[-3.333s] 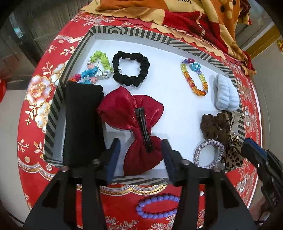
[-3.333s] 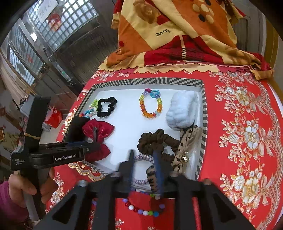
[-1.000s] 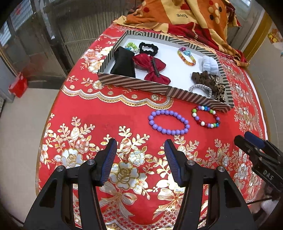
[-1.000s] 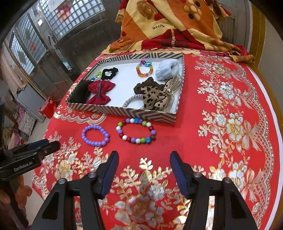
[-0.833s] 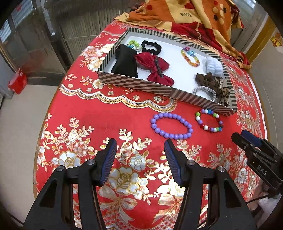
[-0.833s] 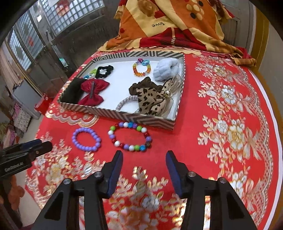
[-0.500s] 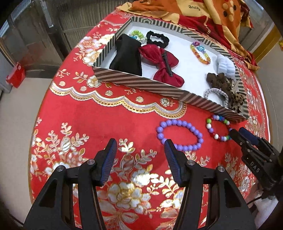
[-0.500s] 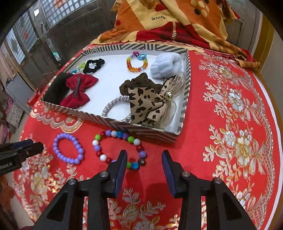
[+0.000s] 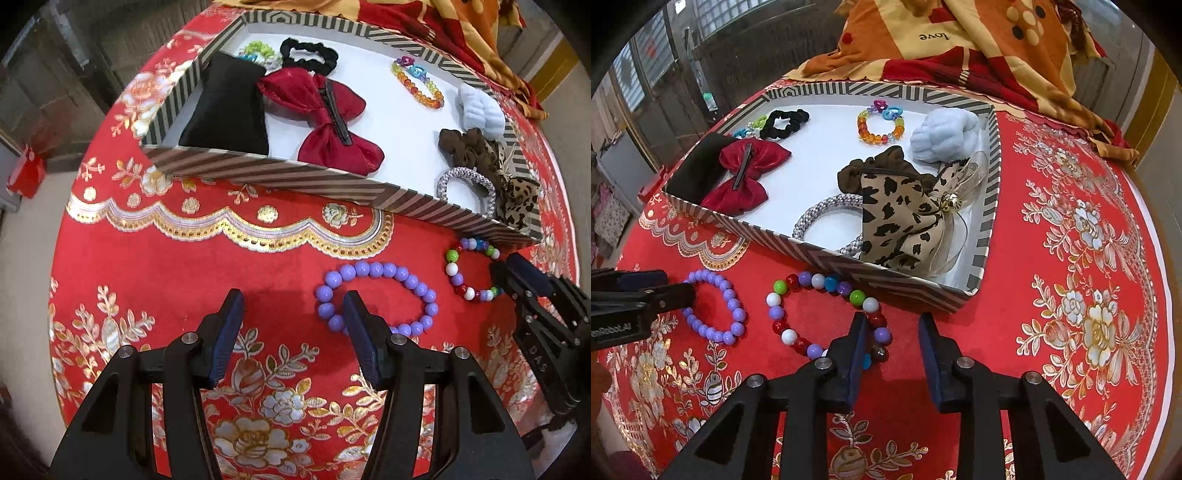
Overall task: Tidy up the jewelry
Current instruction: 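Close right tool on the multicolour bracelet while left tool grasps the purple bracelet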
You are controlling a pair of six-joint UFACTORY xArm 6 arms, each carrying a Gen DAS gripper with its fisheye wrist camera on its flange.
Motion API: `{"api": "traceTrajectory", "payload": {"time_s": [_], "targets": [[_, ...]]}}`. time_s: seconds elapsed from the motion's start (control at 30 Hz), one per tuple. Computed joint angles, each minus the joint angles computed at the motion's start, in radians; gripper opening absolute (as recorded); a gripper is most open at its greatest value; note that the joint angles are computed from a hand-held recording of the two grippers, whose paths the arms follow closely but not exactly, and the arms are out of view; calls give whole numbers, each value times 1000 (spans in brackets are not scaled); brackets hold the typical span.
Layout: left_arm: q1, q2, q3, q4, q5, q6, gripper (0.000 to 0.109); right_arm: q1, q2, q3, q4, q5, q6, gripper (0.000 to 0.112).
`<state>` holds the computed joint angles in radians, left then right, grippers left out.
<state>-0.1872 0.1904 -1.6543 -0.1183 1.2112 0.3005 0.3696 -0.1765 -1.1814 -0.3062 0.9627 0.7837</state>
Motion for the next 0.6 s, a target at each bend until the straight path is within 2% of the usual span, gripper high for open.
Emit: {"api": "traceTrajectory", "payload": {"time_s": [0.23, 0.3, 0.33, 0.4, 0.47, 0.53, 0.6], "targets": [[-15, -1, 14, 24, -36, 16, 55, -6, -12, 9, 12, -4, -17, 12], [-15, -2, 18, 19, -44, 19, 53, -3, -15, 12, 14, -3, -23, 12], [-15, -6, 24, 13, -53, 29, 50, -2, -16, 12, 17, -3, -27, 10], [-19, -16, 36, 2, -63, 46, 28, -1, -17, 13, 21, -4, -34, 9], [-27, -20, 36, -4, -58, 52, 11, 0, -24, 16, 23, -7, -38, 9], [-35, -18, 33, 1, -52, 53, 10, 2, -37, 21, 24, -14, -40, 9], [-26, 1, -4, -23, 0, 51, 8, 6, -50, 20, 24, -16, -46, 9]]}}
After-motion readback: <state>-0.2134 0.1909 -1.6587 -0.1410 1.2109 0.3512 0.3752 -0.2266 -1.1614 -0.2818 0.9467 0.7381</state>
